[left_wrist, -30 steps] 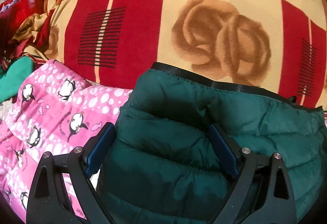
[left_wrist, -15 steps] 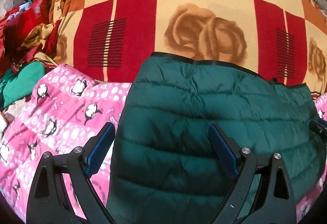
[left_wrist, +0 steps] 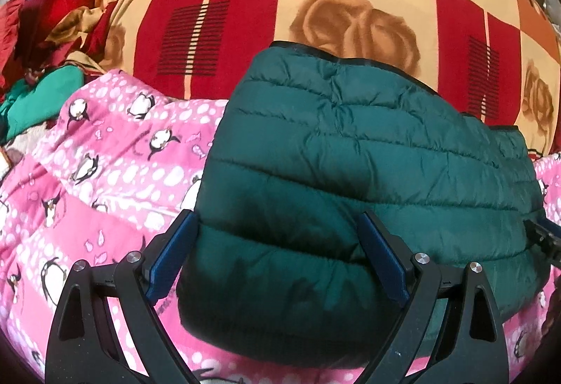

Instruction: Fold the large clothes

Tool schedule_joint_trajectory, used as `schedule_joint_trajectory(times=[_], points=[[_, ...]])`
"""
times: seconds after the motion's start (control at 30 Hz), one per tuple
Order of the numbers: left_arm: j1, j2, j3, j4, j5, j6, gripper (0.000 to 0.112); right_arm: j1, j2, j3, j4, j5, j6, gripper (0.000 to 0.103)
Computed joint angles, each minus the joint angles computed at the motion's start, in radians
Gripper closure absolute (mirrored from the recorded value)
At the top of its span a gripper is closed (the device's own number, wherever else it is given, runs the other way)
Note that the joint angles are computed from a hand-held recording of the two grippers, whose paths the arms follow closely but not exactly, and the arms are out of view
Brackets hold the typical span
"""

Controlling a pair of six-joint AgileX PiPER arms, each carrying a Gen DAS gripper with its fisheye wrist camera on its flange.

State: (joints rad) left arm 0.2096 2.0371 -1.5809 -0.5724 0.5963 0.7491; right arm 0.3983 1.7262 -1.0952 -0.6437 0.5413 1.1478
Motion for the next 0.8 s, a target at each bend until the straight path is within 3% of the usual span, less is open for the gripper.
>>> schedule_joint_trajectory(times=[0.2, 0.4, 0.8], points=[[0.011, -0.023, 0.039, -0.022, -0.009, 0.026, 0.020, 0.036, -0.072, 0.051, -0.021, 0.018, 0.039, 0.014], [0.016, -0.056, 0.088, -0.036, -0.034, 0.053, 0.020, 0.060, -0.051, 0.066, -0.044, 0.033, 0.068, 0.009], [0.024, -0.148, 0.197, -0.131, -0.076, 0.175, 0.020, 0.121, -0.088, 0.049, -0.039, 0.074, 0.072, 0.009]])
